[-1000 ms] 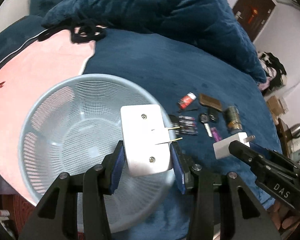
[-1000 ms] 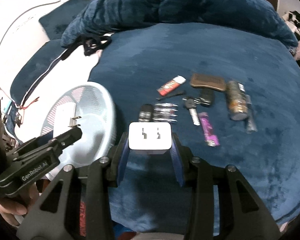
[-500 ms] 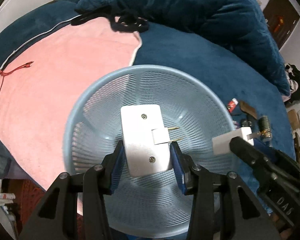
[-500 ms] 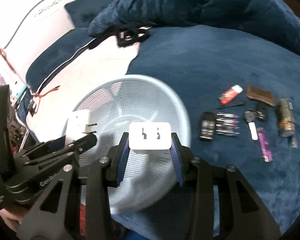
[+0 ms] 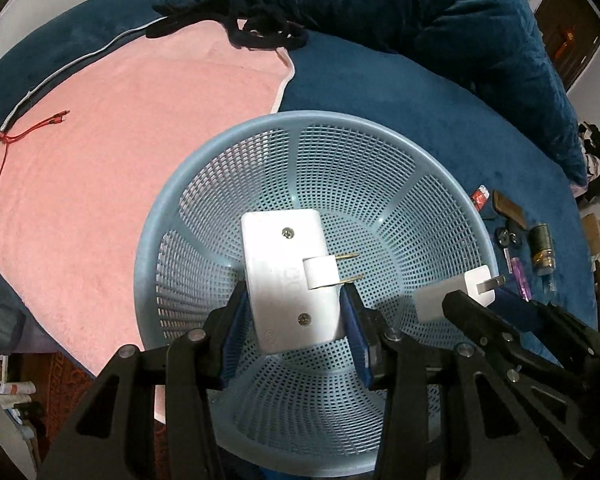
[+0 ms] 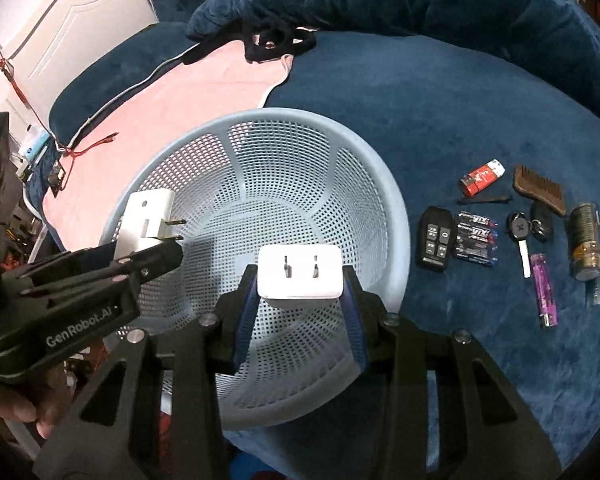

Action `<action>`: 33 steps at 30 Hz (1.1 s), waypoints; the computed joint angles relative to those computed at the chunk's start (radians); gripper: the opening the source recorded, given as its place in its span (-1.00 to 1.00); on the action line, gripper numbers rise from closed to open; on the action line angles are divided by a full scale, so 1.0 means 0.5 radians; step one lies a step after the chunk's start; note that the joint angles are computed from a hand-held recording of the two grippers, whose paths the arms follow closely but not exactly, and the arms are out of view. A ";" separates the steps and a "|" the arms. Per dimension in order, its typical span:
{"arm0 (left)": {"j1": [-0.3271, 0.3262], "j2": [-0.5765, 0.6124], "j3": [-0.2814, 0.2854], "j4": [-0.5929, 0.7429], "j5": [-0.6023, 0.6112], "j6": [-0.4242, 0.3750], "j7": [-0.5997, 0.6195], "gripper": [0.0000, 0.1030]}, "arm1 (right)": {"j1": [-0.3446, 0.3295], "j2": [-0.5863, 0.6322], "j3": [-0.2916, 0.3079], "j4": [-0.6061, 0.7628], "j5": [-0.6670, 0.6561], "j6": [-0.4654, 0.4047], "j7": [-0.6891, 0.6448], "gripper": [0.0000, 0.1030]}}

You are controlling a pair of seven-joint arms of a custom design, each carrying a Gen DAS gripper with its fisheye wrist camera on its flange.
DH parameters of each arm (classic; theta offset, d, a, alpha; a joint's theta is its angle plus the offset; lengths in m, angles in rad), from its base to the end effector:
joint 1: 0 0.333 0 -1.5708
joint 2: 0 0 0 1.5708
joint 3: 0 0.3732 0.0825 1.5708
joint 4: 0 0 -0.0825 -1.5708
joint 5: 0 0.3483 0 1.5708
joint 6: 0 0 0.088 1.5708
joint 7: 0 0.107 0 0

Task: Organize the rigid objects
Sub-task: 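Lower both items into the basket and open both tools, then withdraw both tools from the basket back toward the remaining items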

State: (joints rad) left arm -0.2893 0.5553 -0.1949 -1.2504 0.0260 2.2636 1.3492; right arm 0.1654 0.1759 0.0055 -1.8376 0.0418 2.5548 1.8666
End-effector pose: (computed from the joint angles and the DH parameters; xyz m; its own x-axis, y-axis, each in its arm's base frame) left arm 0.6831 -0.3086 0.5539 -0.2539 -0.9515 0.1736 -0.8926 0.1613 -0.4210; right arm 0.6182 0.1058 0.5650 -0.1023 -0.9770 -0.1870 -0.8577 0.1819 -0.4809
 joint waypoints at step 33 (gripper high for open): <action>-0.136 0.012 0.052 0.002 0.298 -0.023 -0.173 0.62 | -0.091 -0.210 -0.058 -0.304 -0.171 0.180 0.358 0.71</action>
State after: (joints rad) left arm -0.3574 0.5611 -0.1690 -1.2497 0.1750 2.2519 1.2629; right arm 0.1199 0.0709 -0.0237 -1.9897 -0.0438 2.6449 2.0454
